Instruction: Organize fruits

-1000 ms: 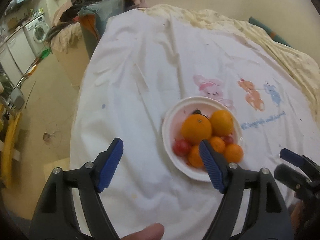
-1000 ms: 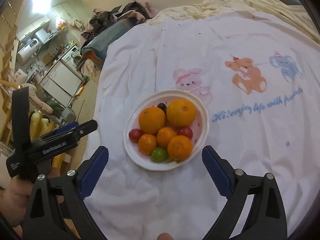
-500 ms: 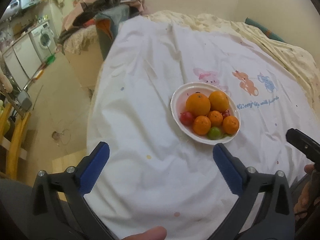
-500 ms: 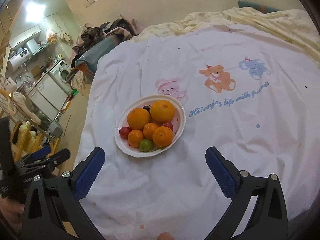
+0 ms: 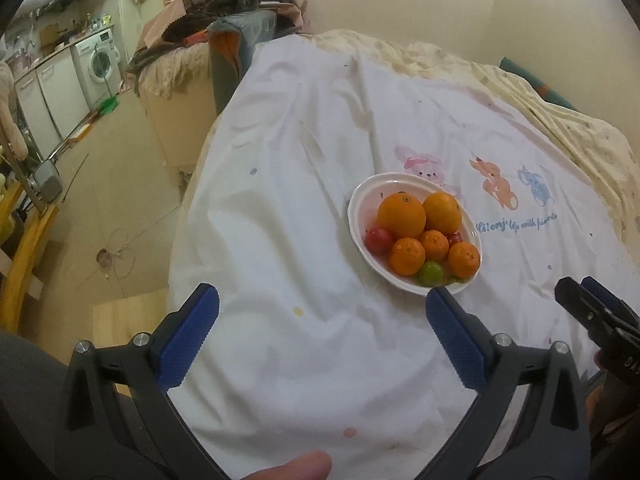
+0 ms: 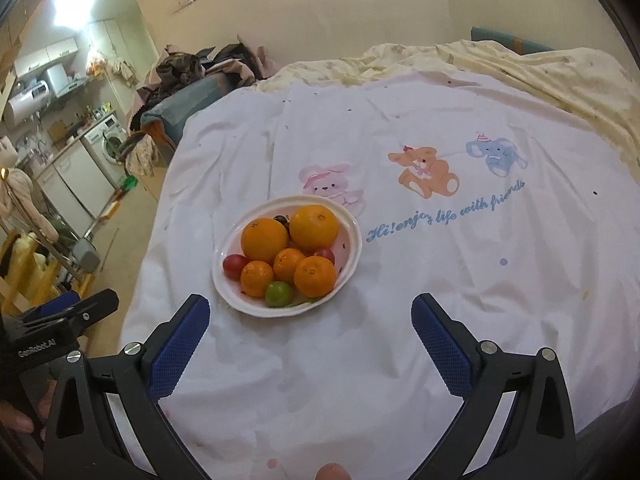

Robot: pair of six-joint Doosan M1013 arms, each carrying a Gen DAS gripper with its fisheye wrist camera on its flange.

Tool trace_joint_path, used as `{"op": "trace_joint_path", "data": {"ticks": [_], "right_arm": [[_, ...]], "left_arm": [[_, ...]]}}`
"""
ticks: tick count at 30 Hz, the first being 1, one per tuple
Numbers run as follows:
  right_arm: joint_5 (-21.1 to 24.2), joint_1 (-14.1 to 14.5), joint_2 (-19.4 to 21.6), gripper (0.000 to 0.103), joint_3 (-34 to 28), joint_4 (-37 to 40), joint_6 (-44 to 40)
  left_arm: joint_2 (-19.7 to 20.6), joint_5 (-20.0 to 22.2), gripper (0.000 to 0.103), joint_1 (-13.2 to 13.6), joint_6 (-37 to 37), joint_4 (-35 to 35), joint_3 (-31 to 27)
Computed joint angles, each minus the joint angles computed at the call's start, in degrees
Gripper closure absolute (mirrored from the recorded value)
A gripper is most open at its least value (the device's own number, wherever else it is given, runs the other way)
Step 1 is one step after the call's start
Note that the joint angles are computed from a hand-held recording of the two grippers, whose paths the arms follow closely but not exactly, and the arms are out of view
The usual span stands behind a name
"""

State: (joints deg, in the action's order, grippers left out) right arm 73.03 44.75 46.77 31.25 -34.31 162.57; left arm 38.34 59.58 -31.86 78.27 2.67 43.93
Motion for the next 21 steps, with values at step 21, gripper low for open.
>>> {"op": "trace_joint_path", "data": {"ticks": [21], "right_arm": [[3.2, 0.0, 1.2, 0.000, -2.1, -0.6, -1.1]], "left_arm": [[-0.6, -1.6, 0.001, -0.5, 1.6, -0.8, 1.1]]}}
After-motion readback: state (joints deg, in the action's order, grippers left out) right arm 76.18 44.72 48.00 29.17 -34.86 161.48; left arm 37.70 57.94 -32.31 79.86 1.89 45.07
